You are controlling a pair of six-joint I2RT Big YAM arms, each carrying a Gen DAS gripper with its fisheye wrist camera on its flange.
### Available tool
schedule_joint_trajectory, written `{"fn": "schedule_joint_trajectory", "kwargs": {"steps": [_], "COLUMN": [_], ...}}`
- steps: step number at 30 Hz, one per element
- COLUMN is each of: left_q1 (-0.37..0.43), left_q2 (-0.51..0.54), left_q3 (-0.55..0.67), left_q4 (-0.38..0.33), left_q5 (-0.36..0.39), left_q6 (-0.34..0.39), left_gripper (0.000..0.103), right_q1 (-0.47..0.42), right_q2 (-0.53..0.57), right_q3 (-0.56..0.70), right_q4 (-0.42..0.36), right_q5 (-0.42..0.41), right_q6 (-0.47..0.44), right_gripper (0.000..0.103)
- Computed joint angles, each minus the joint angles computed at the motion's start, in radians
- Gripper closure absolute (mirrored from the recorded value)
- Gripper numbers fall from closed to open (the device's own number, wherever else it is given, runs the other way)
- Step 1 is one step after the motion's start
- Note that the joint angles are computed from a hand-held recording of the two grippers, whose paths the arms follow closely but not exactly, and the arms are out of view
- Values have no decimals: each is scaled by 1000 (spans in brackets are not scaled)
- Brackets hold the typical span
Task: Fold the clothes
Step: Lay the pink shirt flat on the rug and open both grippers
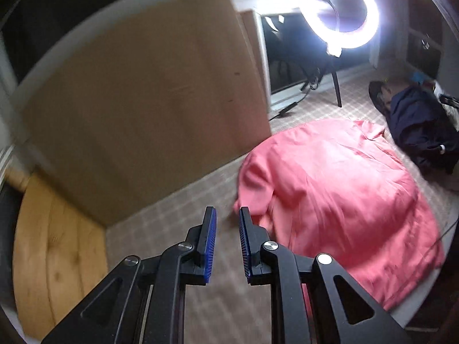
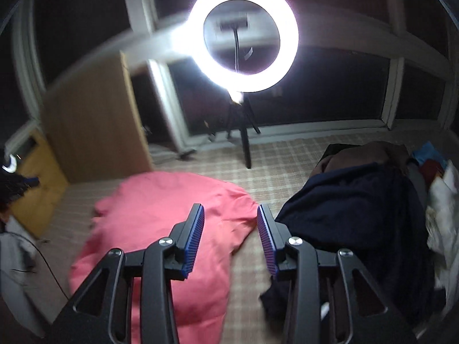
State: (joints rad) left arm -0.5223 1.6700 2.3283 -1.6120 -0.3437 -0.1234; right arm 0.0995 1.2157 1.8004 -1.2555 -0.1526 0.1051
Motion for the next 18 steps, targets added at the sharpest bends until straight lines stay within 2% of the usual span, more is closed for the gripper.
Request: {"fn": "schedule_joint_trajectory", "kwargs": {"steps": [3,5,7,11,14,16,18], "left_q1": [-37,-87,-141,-253,-319,-335,-339], "left_q2": [-143,-228,-294,-337,-314,-305,-295], "left_q3": [-141,-251,-371,-639,-717,-738,-755], "left_q4": [-29,-48,-46,30,95,134,167], "left_q5": [-47,-53,-26,121,172,201,217], "left_q6": [-73,-121,-169,-276,-316,-346,-363], "left_gripper": [87,86,86,84,84,84,84], "right_q1": [-64,-72,-23,131,274,358,423], "right_q2": [-86,-160,-246,-386,-425,-448,-445], "right_q3": [-23,-82,-191,-472,-622,-687,-704], "right_q4": [-63,-120,-125,-124,-109,-64,-64], "right_q5": [-130,-187,-145,-77,-19,0,39], "right_q6": [-19,-50,-31,108,224,286,299], "right_gripper": [59,35,35,35,35,35,35]}}
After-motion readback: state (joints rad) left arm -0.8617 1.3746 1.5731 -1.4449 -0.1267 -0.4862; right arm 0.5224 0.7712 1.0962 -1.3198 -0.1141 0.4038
